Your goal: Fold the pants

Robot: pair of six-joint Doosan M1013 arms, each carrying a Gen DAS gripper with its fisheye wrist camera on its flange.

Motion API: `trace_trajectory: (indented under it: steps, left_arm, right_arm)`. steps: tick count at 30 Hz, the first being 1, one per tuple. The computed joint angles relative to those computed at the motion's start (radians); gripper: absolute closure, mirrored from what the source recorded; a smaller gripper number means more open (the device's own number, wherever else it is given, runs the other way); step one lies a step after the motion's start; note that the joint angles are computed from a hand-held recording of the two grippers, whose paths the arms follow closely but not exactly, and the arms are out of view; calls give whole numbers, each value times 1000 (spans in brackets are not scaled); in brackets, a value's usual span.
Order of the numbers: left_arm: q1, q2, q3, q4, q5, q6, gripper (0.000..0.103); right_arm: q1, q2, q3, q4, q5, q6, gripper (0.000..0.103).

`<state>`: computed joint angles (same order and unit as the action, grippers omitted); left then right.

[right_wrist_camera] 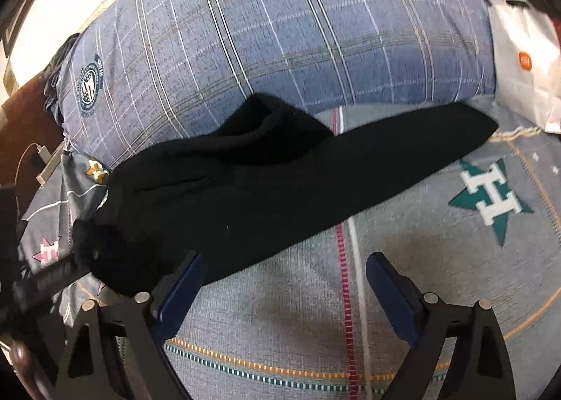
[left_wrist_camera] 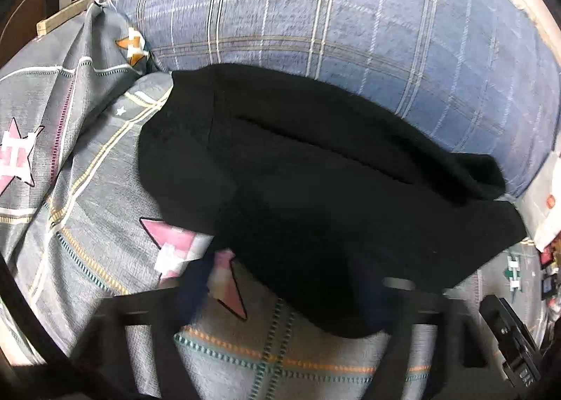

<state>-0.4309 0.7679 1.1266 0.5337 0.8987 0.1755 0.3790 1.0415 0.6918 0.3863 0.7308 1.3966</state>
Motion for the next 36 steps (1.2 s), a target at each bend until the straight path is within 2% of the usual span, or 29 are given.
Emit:
trace_trajectory:
  steps: [1,2,3,4,7,13,17,20,23,25,28,29,30,32,34,35,36]
  left_arm:
    - [4,-4,12,-15,-19,1,69]
    - [7,-13,31,-29,-57,-7,83]
    - [5,-18,43,-28,-72,-18,90]
    - [0,-22,48,-7,-69,-30,91]
    - [-18,-31,50,70,-37,-42,93]
    - [12,-102,142,-6,-131,-66,93]
    - [28,-146,203,4,-148,-113,93]
    - [46,-159,227,-35,-165,-135,93]
    - [55,-158,228,-62,-135,-120,93]
    - [55,-158,229,-87,-115,-99,93]
    - [39,-122,170,-108,-25,-7,87]
    - [28,-107,144,-92,13,10,75]
    - [15,-97,127,-74,26,22,52]
    - [5,-100,139,-57,-24,18,30]
    - [-12,-87,121,-51,-45,37,30]
    - [-18,-75,103,-52,-29,58,29]
    - [-26,-60,80,-54,-4,88,29]
  right_arm:
    - [-2,5,-8,9,14,2,12]
    - [-4,12,-19,20,31,2,14]
    - [-4,17,-24,26,44,0,14]
    - [-4,19,-28,24,50,3,15]
    - [-1,25,-35,21,64,1,15]
    - [-1,31,-38,77,81,-57,15]
    - [-18,75,-131,160,181,-36,15]
    - [-21,128,-241,100,252,85,16]
    - [-23,122,-234,46,235,151,17]
    - [-22,86,-167,2,178,161,17]
    - [-27,36,-89,-102,90,215,17]
    - [-33,35,-96,-128,87,247,17]
    - [-40,40,-117,-158,93,289,17]
    - [-53,54,-162,-196,98,357,17]
    - [-68,101,-270,-182,153,359,17]
    - [-73,131,-334,-175,183,350,17]
    - [-78,152,-369,-159,172,332,17]
